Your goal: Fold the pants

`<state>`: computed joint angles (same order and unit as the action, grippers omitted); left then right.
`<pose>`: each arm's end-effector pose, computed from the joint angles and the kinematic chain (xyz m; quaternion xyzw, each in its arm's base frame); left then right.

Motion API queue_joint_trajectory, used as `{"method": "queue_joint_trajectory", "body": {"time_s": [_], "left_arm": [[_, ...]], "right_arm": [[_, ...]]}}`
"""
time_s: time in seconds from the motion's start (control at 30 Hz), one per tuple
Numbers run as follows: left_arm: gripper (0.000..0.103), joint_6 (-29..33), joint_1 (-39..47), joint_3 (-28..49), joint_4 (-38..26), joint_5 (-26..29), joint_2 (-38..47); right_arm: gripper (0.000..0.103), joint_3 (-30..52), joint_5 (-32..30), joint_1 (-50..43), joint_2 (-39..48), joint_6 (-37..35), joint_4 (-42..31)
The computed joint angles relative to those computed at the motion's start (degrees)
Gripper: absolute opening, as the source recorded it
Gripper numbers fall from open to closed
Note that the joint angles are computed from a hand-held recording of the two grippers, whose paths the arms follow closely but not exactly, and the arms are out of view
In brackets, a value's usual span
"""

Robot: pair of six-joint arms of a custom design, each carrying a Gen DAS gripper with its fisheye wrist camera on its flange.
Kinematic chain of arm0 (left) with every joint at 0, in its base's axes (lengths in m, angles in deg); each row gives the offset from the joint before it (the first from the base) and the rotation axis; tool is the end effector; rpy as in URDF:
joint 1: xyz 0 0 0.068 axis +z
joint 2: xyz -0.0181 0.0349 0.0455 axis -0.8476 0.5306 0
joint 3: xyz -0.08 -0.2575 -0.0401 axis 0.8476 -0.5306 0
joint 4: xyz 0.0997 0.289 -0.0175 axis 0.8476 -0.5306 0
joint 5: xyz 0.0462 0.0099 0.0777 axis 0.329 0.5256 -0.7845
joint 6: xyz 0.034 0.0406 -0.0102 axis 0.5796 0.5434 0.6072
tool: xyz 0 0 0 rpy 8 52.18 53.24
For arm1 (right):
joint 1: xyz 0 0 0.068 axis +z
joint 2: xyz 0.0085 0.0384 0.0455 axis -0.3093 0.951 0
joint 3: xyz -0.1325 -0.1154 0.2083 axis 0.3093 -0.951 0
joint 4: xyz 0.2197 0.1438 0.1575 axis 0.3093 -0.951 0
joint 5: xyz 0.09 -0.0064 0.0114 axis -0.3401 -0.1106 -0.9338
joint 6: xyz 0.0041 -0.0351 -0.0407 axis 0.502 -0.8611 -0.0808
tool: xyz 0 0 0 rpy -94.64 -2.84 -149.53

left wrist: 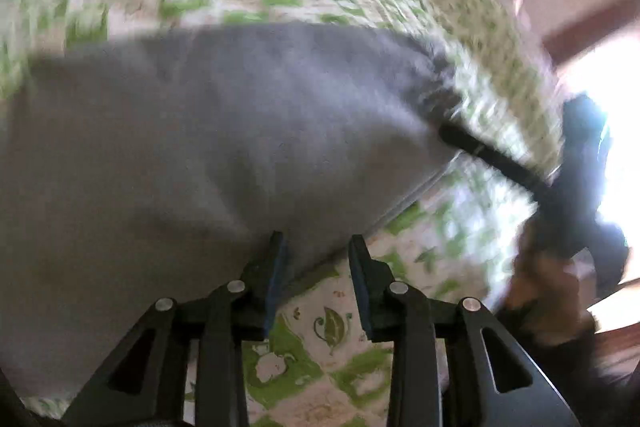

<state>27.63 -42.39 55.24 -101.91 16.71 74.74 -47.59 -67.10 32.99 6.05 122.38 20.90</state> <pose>0.1975 0.0374 0.1340 0.0917 0.9634 -0.2100 0.1392 0.1449 0.1694 0.1391 0.0183 0.9469 0.1877 0.2603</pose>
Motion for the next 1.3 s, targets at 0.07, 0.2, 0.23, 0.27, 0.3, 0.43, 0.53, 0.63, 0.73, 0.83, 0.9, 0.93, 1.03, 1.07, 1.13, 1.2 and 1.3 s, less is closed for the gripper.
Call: {"method": "queue_joint_trajectory", "body": {"time_s": [0.07,0.2,0.23,0.27,0.3,0.43,0.53,0.63,0.73,0.83,0.9,0.93,1.03,1.07,1.13,1.2,1.3], "left_arm": [[0.032,-0.22,-4.15,1.45,-0.66,0.2,-1.45],[0.062,-2.33,-13.85,12.02,1.5,-1.94,4.85],[0.072,-1.1,-15.99,15.25,1.93,-2.84,7.44],[0.072,2.16,-17.95,20.42,1.06,-2.36,12.28],[0.072,4.29,-19.01,23.85,0.23,-2.16,15.64],[0.072,16.49,-21.54,40.09,-9.01,-0.69,31.73],[0.07,24.24,-24.27,46.95,-13.63,-3.03,40.18],[0.068,28.48,-25.95,48.39,-13.76,-6.57,44.7],[0.068,29.91,-26.75,53.69,-15.77,-6.13,51.29],[0.068,32.49,-25.49,60.43,-21.52,-1.57,56.08],[0.068,33.36,-25.43,63.77,-23.63,-0.21,58.52],[0.069,33.4,-25.65,65.58,-24.63,-0.27,60.12],[0.07,34.36,-26.34,70.72,-28.24,0.34,64.16],[0.07,34.44,-26.63,72.86,-29.99,0.95,65.66],[0.068,35.68,-27.09,74.42,-31.0,0.33,66.83],[0.062,36.32,-27.57,73.43,-29.58,0.26,66.27],[0.031,37.24,-26.97,73.49,-30.81,1.65,66.38]], "right_arm": [[0.035,-1.2,1.5,1.4,-5.07,2.04,-2.23],[0.061,-3.9,8.07,5.9,-15.0,9.42,-7.94],[0.061,-5.19,8.87,6.68,-17.9,11.56,-8.64],[0.061,-5.99,9.61,7.52,-19.87,14.16,-9.24],[0.061,-6.22,10.1,8.05,-20.73,15.88,-9.73],[0.061,-12.0,10.33,9.43,-27.02,24.21,-6.68],[0.061,-17.74,10.79,9.75,-33.41,29.78,-3.33],[0.061,-21.97,7.96,6.33,-38.97,31.41,-0.68],[0.061,-22.11,5.15,3.15,-37.14,29.21,2.42],[0.061,-23.23,2.29,0.17,-34.77,29.2,8.08],[0.061,-23.13,1.69,-0.97,-31.03,29.61,11.88],[0.061,-22.74,0.07,-2.86,-30.52,28.73,12.35],[0.06,-21.65,0.37,-3.21,-26.43,27.37,15.53],[0.058,-20.94,0.13,-3.28,-22.98,26.88,18.24],[0.039,-20.54,-0.12,-3.78,-21.01,26.25,19.42],[0.019,-21.77,-2.24,-5.26,-21.72,26.49,20.96],[0.018,-21.61,-1.89,-4.75,-23.65,25.29,18.81]]}}
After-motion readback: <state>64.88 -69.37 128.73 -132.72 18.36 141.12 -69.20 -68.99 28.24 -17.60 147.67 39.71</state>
